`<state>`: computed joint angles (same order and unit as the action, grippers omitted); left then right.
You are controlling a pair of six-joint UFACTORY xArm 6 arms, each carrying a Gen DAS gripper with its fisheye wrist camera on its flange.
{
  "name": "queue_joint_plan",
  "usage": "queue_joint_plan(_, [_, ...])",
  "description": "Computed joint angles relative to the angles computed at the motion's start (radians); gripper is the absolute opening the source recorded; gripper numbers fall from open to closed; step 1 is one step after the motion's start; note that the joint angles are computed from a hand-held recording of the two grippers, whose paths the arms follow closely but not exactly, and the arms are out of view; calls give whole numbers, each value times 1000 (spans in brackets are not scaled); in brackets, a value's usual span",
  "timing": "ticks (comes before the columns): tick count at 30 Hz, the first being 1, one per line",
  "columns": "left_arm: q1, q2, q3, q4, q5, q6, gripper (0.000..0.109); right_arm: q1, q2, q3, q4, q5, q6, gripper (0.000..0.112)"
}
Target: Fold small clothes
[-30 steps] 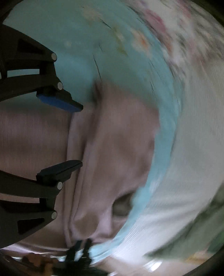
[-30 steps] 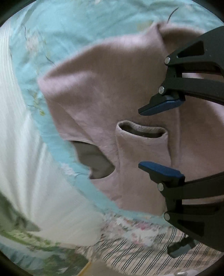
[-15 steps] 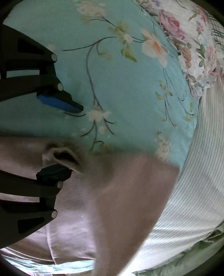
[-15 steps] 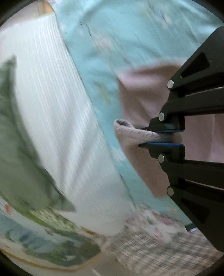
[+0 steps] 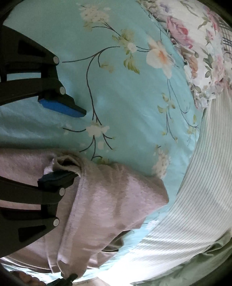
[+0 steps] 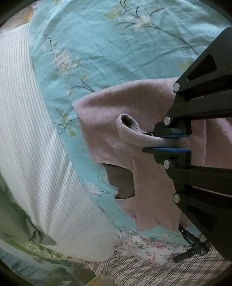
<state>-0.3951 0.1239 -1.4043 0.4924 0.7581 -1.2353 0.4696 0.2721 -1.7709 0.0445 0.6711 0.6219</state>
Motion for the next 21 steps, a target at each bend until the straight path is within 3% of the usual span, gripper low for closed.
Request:
queue_joint_plan(2, [7, -20, 19, -58, -15, 44, 55, -5, -6, 20, -23, 42, 34, 9])
queue_joint_plan(8, [3, -86, 42, -80, -123, 79, 53, -17, -56, 126, 31, -5, 12, 9])
queue_joint_plan(11, [21, -1, -52, -268, -241, 286, 53, -16, -55, 123, 55, -24, 8, 9])
queue_joint_plan(13, [27, 82, -144, -402, -259, 441, 53, -9, -55, 118, 53, -29, 13, 9])
queue_joint_plan(15, [42, 201, -298, -458, -184, 527, 53, -9, -68, 129, 46, -39, 19, 9])
queue_joint_plan(21, [137, 541, -774, -416, 96, 471, 49, -18, -72, 137, 46, -30, 24, 9])
